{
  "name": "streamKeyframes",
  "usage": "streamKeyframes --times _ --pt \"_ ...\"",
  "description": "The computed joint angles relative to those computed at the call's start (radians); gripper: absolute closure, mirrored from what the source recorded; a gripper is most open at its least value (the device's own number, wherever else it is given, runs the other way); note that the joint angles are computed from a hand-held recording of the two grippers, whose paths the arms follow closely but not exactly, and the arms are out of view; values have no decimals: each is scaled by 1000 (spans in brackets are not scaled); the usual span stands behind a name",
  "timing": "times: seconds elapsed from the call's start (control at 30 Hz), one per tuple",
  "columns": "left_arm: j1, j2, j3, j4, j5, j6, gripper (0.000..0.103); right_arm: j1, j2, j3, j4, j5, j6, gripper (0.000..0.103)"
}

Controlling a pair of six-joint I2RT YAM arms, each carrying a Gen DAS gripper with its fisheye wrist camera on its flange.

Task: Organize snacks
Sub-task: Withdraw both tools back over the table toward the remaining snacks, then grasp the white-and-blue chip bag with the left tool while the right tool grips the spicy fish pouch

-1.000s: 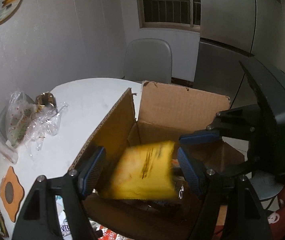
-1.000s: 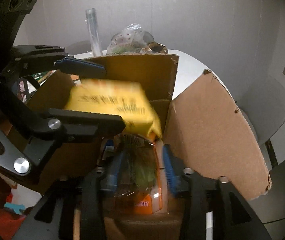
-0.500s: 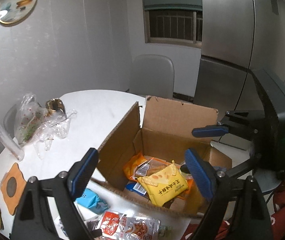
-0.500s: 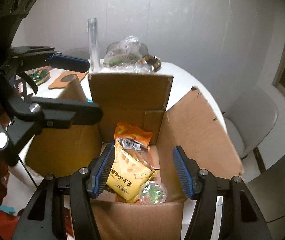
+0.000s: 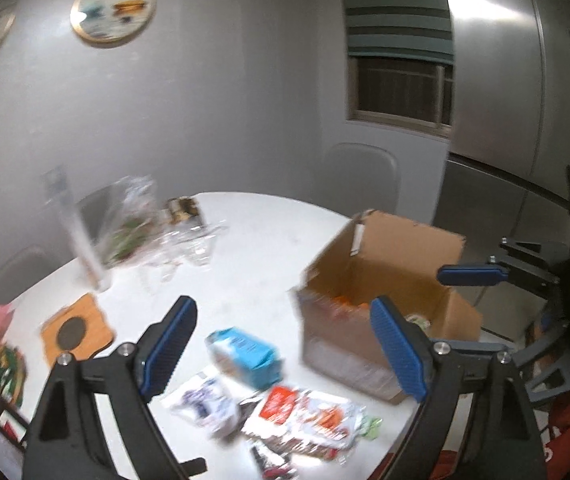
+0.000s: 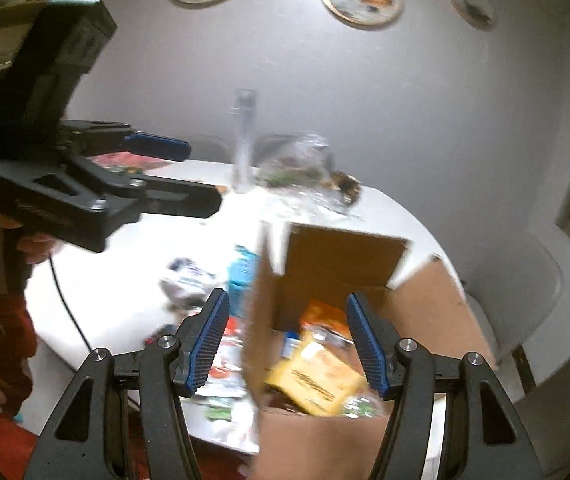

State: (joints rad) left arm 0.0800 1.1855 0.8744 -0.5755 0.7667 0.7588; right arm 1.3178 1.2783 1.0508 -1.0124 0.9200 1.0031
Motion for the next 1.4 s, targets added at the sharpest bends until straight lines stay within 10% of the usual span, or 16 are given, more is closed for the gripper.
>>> streamKeyframes --times 0.3,0.47,0.87,1.1,1.4 --pt "254 225 -47 95 25 139 17 -76 186 14 410 -206 -305 45" --pt "264 382 -84 214 -14 124 17 -14 382 101 349 -29 -253 36" --pt "142 625 -91 432 -63 -46 18 -135 463 -91 673 -276 -190 36" --pt "69 689 -83 565 -135 -182 47 -160 499 -175 791 -264 -104 36" --pt "135 690 -83 504 -61 -73 65 -191 526 -173 836 -254 -132 37"
